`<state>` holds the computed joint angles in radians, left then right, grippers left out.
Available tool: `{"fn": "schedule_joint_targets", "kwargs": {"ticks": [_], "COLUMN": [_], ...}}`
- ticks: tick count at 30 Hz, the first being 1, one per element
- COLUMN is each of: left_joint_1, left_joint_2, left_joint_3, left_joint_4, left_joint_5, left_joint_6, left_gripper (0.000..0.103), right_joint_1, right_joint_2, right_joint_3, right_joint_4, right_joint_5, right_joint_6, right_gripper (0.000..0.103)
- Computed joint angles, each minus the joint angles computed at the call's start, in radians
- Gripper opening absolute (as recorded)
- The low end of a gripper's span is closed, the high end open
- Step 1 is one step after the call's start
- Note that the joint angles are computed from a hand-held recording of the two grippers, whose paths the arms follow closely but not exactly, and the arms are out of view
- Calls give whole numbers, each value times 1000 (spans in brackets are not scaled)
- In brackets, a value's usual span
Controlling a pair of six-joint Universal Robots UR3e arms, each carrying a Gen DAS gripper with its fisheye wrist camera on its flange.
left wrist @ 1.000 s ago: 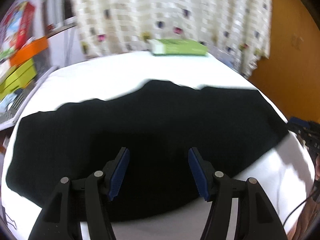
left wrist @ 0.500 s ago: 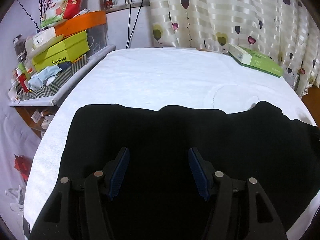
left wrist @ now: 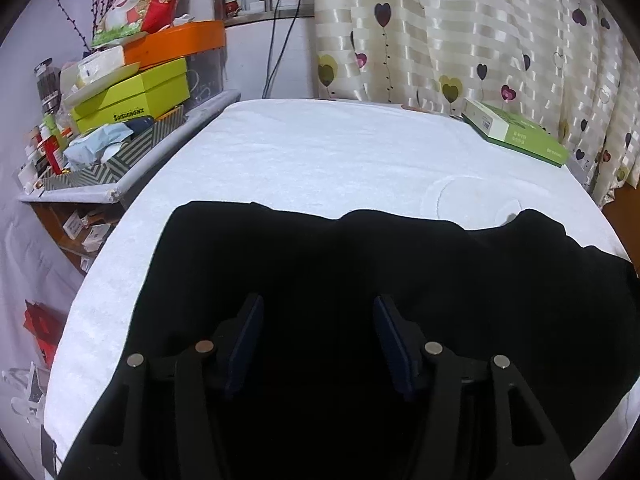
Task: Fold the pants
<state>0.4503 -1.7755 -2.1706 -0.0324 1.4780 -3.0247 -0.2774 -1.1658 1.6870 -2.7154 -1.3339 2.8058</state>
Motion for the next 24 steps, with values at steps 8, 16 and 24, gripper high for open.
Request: {"fn": "schedule_joint_targets", "kwargs": {"ticks": [8, 16, 24], "left_joint_1": [3, -113, -286], "left_joint_2": [109, 150, 88], "left_joint_3": [-56, -29, 55], "left_joint_4": [-42, -109, -150], "left_joint_5": [-33, -101, -127], "left_joint_6": [-11, -9, -14], "left_gripper": [60, 60, 60], "right_joint_1": [-34, -207, -364], "right_joint_2": [-140, -280, -452], "right_joint_3": [224, 372, 538], "right_joint_4": [-2, 2, 166], "right_joint_5": [128, 139, 338], "right_joint_6": [-129, -95, -168], "right_gripper": [40, 40, 40]}}
